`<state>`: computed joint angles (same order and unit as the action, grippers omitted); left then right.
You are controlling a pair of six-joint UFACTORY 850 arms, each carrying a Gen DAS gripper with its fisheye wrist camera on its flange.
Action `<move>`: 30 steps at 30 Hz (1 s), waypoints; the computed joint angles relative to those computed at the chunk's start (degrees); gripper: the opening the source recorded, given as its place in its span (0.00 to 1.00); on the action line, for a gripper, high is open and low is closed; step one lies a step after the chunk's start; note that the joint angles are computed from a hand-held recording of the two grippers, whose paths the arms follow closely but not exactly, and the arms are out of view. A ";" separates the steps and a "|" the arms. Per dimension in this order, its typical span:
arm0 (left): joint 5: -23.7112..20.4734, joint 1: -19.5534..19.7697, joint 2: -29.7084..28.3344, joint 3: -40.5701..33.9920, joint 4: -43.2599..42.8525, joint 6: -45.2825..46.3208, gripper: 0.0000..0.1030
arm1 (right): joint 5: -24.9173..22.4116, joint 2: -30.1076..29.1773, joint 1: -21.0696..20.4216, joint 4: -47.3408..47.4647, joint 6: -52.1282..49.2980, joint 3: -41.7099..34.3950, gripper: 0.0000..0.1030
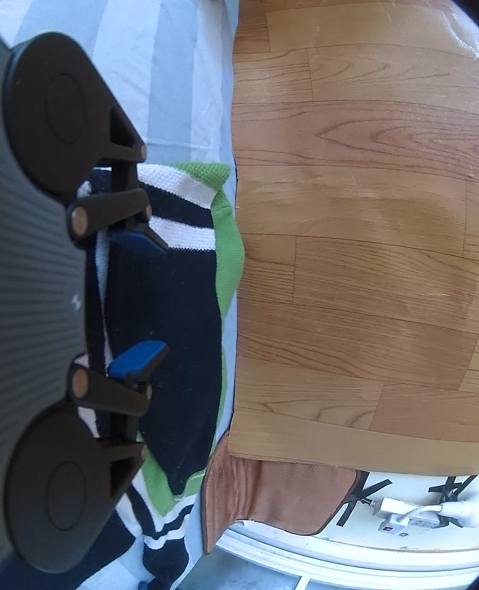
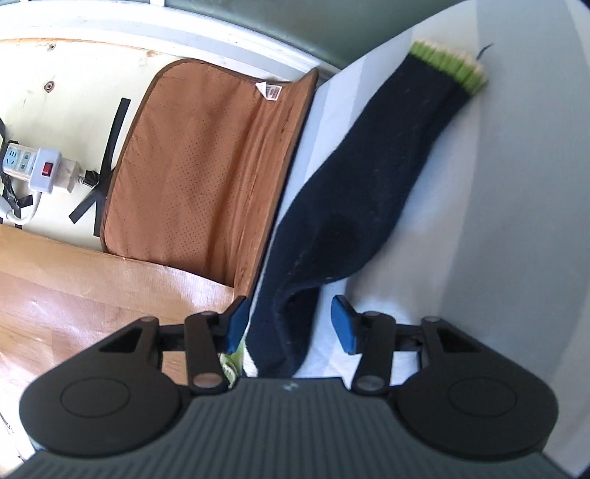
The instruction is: Fold small clothes
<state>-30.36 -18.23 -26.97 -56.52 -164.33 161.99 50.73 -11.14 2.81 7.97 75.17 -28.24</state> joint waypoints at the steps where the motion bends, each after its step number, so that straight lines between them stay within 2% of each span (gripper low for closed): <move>1: 0.11 0.02 -0.03 -0.07 0.03 -0.09 0.53 | 0.00 -0.50 -0.05 1.67 -1.12 -0.54 0.48; 2: 0.20 0.02 -0.04 -0.07 -0.13 -0.03 0.53 | 0.15 -0.60 -0.34 3.57 -1.98 -0.40 0.47; 5: 0.74 0.00 -0.25 -0.34 -0.87 0.31 0.53 | -0.47 -2.90 -1.45 11.98 -7.05 -2.70 0.27; 7: 1.40 0.08 -0.43 -0.68 -1.13 0.05 0.53 | 1.04 -4.28 -3.68 8.87 -2.88 -2.72 0.12; 10: 2.39 0.32 -0.70 -1.21 -0.59 -1.57 0.53 | -1.40 -3.37 -3.73 9.93 -7.16 -3.08 0.12; 14: 1.25 1.42 -0.08 -0.75 1.57 -7.33 0.52 | 0.06 0.27 0.99 16.93 -25.64 -4.95 0.11; 18: -2.95 4.04 1.66 0.66 7.87 -18.88 0.52 | -0.41 1.55 5.93 12.30 -39.41 -11.48 0.11; 21: -4.91 5.96 3.07 1.76 8.10 -23.13 0.53 | -2.23 -2.41 10.27 5.79 -47.15 -20.62 0.11; 23: -6.14 7.60 3.76 2.32 9.14 -26.44 0.53 | -4.94 -6.84 13.11 -0.60 -49.57 -27.74 0.11; 25: -7.17 9.37 3.99 2.37 11.41 -31.03 0.53 | -9.83 -12.39 16.02 -8.11 -49.86 -35.31 0.11; 28: -8.65 11.64 3.78 2.23 14.75 -37.08 0.57 | -23.78 -21.26 19.91 -18.24 -50.31 -45.57 0.14; 30: -8.75 12.36 3.31 1.82 16.47 -39.33 0.58 | -34.50 -26.91 21.77 -30.24 -44.68 -51.16 0.17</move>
<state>-39.10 -5.86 -23.66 -54.70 -147.86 122.66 16.23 -38.05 24.58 -22.26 30.49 -79.40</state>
